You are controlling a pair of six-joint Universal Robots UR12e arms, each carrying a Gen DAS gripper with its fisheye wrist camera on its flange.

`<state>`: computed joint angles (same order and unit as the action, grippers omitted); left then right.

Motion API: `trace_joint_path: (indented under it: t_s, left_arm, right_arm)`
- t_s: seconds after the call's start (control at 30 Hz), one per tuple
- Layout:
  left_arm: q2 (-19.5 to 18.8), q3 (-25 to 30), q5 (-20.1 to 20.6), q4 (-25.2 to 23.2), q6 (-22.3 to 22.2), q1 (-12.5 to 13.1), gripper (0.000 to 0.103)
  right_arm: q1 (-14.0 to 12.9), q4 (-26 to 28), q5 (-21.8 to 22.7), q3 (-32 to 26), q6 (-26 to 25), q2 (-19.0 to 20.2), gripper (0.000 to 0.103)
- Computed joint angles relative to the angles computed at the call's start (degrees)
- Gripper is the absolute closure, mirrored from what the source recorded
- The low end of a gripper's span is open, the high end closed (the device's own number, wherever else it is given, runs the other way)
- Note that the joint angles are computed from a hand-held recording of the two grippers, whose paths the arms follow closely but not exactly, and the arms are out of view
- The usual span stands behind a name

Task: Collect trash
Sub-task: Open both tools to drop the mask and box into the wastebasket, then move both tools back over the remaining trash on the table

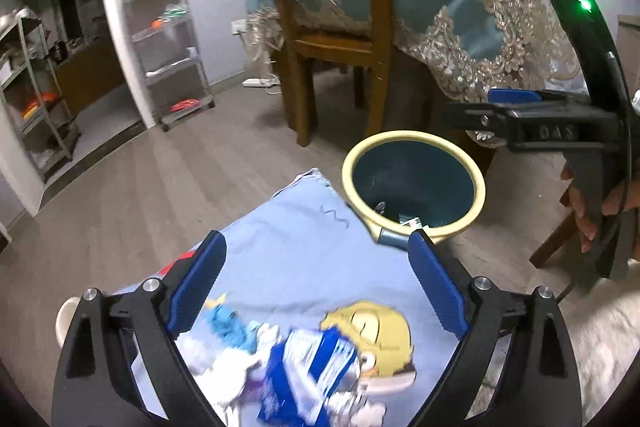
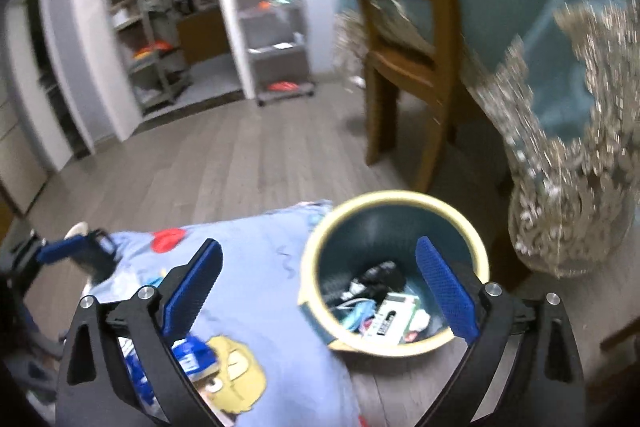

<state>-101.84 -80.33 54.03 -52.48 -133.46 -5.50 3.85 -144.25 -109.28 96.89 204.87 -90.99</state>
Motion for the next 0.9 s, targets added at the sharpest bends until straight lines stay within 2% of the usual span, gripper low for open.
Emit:
trace_joint_path:
  t_s: [0.13,0.23,0.3,0.53,0.7,0.9]
  left_arm:
    - [2.05,-1.61,-1.05,-0.04,-0.14,3.18,0.010]
    - [3.07,-2.38,-1.68,-0.56,-0.82,5.66,0.009]
    - [3.65,-2.96,-1.54,-0.49,-1.22,7.41,0.007]
    - [4.49,-5.20,0.13,1.60,-2.61,12.12,0.006]
    - [3.71,-5.87,1.89,2.27,-4.35,13.22,0.006]
    - [1.65,-5.15,4.75,1.90,-5.27,12.86,0.006]
  right_arm:
    - [2.79,-3.72,0.98,-0.05,-1.52,0.18,0.005]
    - [5.17,-3.95,-0.55,-0.45,-1.53,0.66,0.005]
    - [6.35,-3.08,-0.75,-0.72,-0.44,0.94,0.005]
    - [8.30,0.17,3.99,-0.79,5.37,1.89,0.005]
    - [9.34,4.22,6.66,-1.87,7.79,3.59,0.005]
    - [9.40,7.75,9.08,-2.91,10.67,5.58,0.005]
